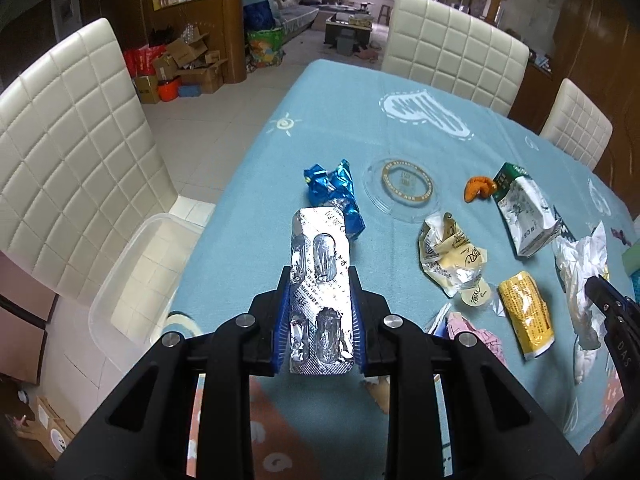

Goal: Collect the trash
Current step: 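Carry both items to the clear bin on the chair and open both tools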

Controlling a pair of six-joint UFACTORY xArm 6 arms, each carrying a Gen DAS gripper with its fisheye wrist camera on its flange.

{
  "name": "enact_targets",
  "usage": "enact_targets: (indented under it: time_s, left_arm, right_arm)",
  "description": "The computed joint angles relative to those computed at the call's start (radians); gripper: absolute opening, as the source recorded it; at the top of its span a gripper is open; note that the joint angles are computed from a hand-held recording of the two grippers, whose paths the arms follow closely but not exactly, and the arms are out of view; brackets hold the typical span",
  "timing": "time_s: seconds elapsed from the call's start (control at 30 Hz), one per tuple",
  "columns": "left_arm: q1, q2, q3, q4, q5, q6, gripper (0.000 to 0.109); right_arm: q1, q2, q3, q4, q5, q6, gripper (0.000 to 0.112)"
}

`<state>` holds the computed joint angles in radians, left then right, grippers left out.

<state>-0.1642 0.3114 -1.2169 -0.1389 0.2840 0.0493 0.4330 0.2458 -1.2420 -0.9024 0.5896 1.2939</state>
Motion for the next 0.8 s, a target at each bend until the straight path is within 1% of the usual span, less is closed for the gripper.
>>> enact_targets:
  time_s: [0.1,0.17,0.33,0.43,0.5,0.63,0.7,0.8]
  left_arm:
    - [0.015,-0.050,0.049,-0.020,-0.025,0.024,0.027]
    - [0.029,-0.083,0.079,-0.029,-0.042,0.037,0.027]
    - [0.078,-0.132,0.125,-0.044,-0.072,0.060,0.027]
    - [0.117,-0.147,0.141,-0.042,-0.086,0.066,0.027]
    - [0.138,-0.149,0.144,-0.026,-0.092,0.057,0.027]
    - [0.193,-0.136,0.131,-0.035,-0.095,0.076,0.027]
    - [0.213,-0.124,0.121,-0.032,-0.097,0.083,0.027]
    - [0.244,-0.096,0.092,-0.019,-0.094,0.080,0.027]
  right_arm:
    - [0.027,-0.003,-0.019,-0.015,0.001,-0.003,0.006]
    - [0.045,0.008,-0.044,-0.001,-0.010,-0.026,0.006]
    - [0.094,0.078,-0.152,0.018,-0.024,-0.085,0.006]
    - [0.125,0.142,-0.239,0.037,-0.038,-0.134,0.006]
    - [0.144,0.191,-0.304,0.066,-0.045,-0.180,0.006]
    - [0.174,0.299,-0.449,0.141,-0.056,-0.289,0.006]
    - [0.189,0.362,-0.533,0.189,-0.065,-0.351,0.006]
    - [0.212,0.464,-0.680,0.258,-0.054,-0.448,0.006]
